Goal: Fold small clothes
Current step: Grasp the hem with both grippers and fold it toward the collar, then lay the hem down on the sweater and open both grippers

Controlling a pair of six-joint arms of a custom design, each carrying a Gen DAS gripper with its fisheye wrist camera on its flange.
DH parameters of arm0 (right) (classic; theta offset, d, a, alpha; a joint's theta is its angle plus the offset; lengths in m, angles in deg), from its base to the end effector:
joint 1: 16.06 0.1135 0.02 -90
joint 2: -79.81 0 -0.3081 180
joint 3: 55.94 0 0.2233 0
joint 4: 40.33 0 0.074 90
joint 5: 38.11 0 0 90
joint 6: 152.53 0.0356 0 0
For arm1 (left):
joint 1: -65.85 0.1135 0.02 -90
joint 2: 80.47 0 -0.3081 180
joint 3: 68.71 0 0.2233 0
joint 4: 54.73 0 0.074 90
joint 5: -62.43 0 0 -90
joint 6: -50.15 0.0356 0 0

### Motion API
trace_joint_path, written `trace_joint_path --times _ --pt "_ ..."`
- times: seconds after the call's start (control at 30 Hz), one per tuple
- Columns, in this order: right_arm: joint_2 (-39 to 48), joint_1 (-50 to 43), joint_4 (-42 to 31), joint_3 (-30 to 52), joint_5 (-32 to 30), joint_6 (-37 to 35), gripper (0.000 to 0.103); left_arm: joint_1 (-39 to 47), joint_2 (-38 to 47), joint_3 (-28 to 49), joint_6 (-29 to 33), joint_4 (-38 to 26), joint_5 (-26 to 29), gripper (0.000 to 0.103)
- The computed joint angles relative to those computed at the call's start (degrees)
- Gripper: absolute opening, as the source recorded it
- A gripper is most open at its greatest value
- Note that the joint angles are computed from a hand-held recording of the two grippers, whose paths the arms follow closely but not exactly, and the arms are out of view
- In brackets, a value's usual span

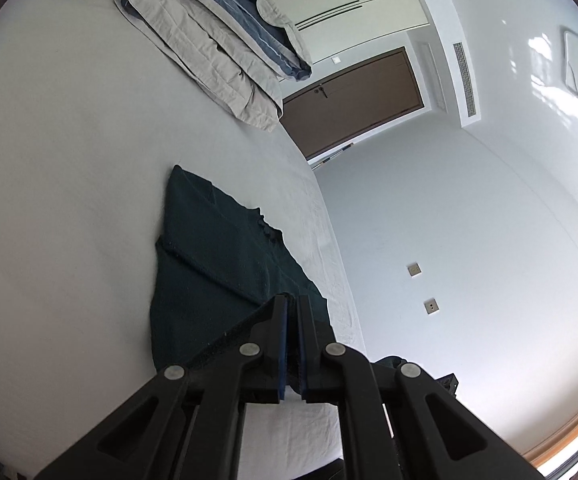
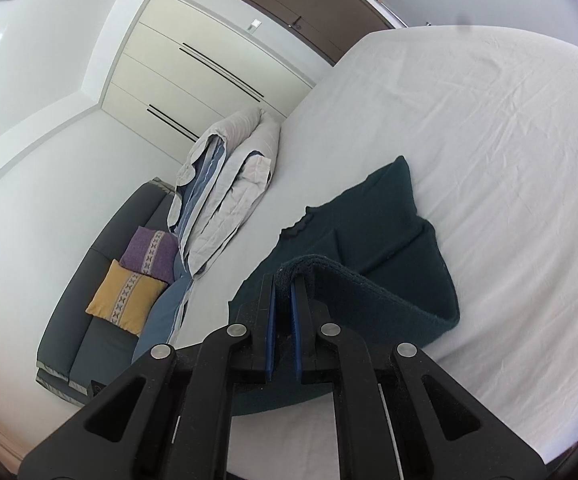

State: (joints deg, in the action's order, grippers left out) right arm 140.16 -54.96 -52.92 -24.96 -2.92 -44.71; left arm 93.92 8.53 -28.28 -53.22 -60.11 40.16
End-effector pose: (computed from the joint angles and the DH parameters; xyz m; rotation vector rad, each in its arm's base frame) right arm 0.1214 -0.0605 0.2085 0.5491 2.0005 0.8655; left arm 0.2042 0.0716 0.1834 -0.3100 2.0988 -1.2932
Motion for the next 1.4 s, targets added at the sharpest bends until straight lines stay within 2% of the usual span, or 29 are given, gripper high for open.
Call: trace_joint_path --times 0.1,0.2,0.33,0.4,0.57,0.8,1.03,1.07,1.1,1.13,1.17,1.2,1.27,1.4 --pt "8.3 7.3 13.5 0.9 6.9 8.2 0.006 -3.8 4.0 1.8 -8.4 9.5 -3.5 0.005" --pt "17.1 11.9 22.1 3.7 11.9 12.5 0.006 -7.7 8.8 6.0 -13.6 14.4 -7.5 0.005" --pt "27.8 16.2 27.4 9.7 17.7 14.9 0.006 -11.9 15.2 13.3 -16.8 15.7 -11.7 0.005" --pt "32.9 18.1 27.8 14.1 20.4 15.3 0.006 -13.7 18.4 17.6 -17.9 15.1 -13.7 0.005" --pt "45.0 21.9 25.8 27.1 25.7 16.4 0.006 -16.1 26.9 29.0 -21.2 12.9 -17.0 0.005" --pt "60.8 25.1 17.9 47.0 31.7 16.6 0.006 -19.3 38.4 45.7 -22.2 5.2 -21.9 0.005" --pt "77.9 26.0 5.5 70.0 32.8 16.1 0.008 -21.1 47.9 58.8 -20.0 -3.4 -27.8 0.007" --pt "80.2 26.1 2.4 73.7 33.8 15.9 0.009 -21.1 48.9 60.0 -20.0 -3.9 -28.1 0.010" --pt "82.0 26.1 0.5 76.3 34.4 15.6 0.009 -21.0 49.6 60.9 -19.8 -4.7 -28.2 0.024" --pt "83.2 26.1 0.4 77.5 34.7 15.8 0.009 -20.9 49.8 61.1 -19.7 -4.9 -28.1 0.031" --pt "83.9 26.1 1.2 77.9 35.3 15.9 0.015 -20.8 49.7 60.8 -19.8 -4.9 -28.4 0.047" --pt "83.9 26.1 2.5 77.3 36.2 15.9 0.021 -20.6 49.1 59.7 -20.2 -3.8 -28.3 0.053" --pt "82.9 26.4 5.8 74.3 37.8 16.2 0.056 -20.0 47.6 56.9 -20.3 -1.4 -27.3 0.053" --pt "78.4 26.6 8.6 66.9 40.1 14.0 0.058 -19.9 42.9 50.9 -16.3 -0.7 -27.5 0.055"
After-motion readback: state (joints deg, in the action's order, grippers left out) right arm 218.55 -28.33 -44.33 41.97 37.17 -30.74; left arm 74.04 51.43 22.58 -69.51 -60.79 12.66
